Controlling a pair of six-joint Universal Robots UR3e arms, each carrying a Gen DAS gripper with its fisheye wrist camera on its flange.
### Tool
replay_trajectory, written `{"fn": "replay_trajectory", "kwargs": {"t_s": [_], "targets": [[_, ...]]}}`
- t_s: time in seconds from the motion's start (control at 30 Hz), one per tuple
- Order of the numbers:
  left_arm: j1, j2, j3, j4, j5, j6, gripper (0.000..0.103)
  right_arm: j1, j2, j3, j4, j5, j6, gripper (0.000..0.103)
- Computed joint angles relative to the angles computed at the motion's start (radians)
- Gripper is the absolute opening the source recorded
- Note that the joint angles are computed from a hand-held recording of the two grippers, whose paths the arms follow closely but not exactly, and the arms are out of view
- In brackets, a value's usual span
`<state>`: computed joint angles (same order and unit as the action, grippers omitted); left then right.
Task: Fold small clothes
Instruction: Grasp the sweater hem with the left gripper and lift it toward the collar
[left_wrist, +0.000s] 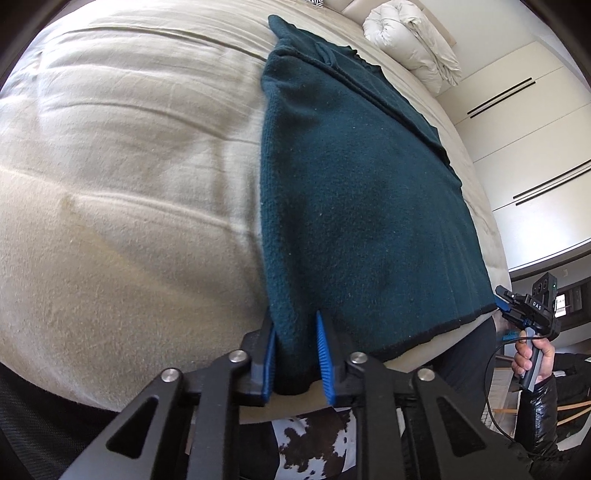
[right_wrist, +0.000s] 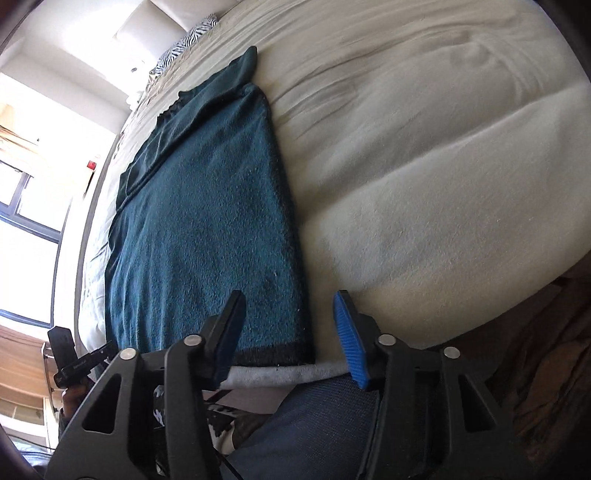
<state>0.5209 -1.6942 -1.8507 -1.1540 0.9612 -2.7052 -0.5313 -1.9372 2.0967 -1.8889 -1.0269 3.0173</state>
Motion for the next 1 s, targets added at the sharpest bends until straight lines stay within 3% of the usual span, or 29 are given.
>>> {"fn": "replay_trajectory", "kwargs": {"t_s": [0.4, 0.6, 0.87, 1.0], "targets": [[0.034, 0.004, -0.010, -0.036, -0.022, 0.040, 0.008, -0.042, -0.008, 0.014, 0.097, 0.043, -0.054, 0.033], [0.042, 0.014, -0.010, -0.055, -0.029, 0.056, 0.008, -0.036, -0.018, 0.034, 0.078, 0.046, -0.053, 0.010], [0.070, 0.019, 0.019, -0.120, -0.071, 0.087, 0.007, -0.056, -0.069, 0.039, 0.077, 0.102, -0.050, 0.008], [0.112, 0.021, 0.035, -0.191, -0.149, 0.116, 0.007, -0.080, -0.097, 0.024, 0.085, 0.180, -0.054, 0.008]]}}
